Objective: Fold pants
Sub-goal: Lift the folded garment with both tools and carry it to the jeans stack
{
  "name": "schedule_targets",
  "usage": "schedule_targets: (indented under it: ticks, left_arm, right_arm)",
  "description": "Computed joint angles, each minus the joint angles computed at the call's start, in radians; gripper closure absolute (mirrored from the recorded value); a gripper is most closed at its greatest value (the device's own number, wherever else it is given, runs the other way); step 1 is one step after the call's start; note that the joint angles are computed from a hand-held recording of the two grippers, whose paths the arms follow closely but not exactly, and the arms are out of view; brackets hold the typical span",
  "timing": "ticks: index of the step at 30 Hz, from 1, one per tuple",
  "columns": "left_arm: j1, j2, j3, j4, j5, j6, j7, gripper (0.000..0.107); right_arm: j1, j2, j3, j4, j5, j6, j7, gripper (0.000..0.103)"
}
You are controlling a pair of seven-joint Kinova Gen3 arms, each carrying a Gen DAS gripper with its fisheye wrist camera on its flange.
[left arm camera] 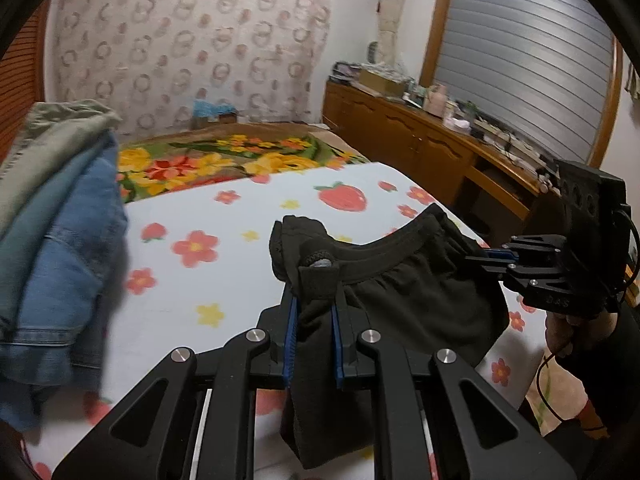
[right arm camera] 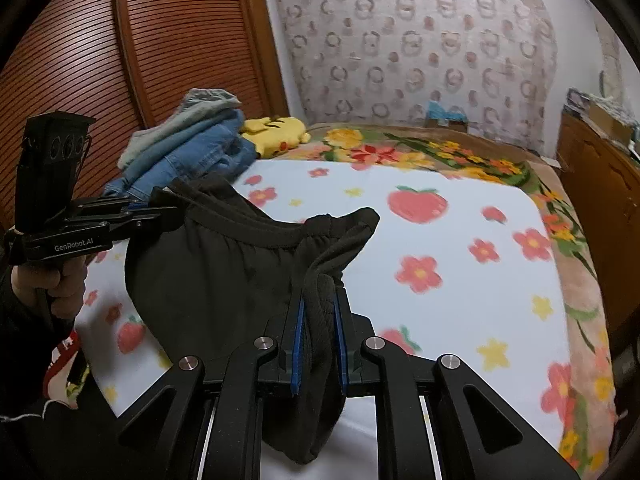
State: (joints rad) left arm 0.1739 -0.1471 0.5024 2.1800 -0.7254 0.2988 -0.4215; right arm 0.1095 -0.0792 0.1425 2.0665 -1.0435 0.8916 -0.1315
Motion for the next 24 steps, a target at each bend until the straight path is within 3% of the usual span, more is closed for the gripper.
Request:
schedule_targets:
  ticks: [10,19,24]
  left_arm:
    - [-0.053,-0.074,-0.002,-0.003,0.055,0.042,-0.058,0.092]
    - [-0.108,-0.152,-0.049,-0.004,0.183,0.033,-0.224,0.092]
    - [-0.179,-0.222,-0.055,-0.002,0.227,0.030,-0.284,0.092]
  right_arm:
    - [-0.016,0.029,-0.026,-0.056,-0.051,0.012,0.046,0.090]
    - [-0.044,0.060,-0.067,-0.119,-0.059,-0.014,0.041,0.090]
    - [-0.086,0.069,-0.105,-0.175,-0.069,-0.056,0.044,0.090]
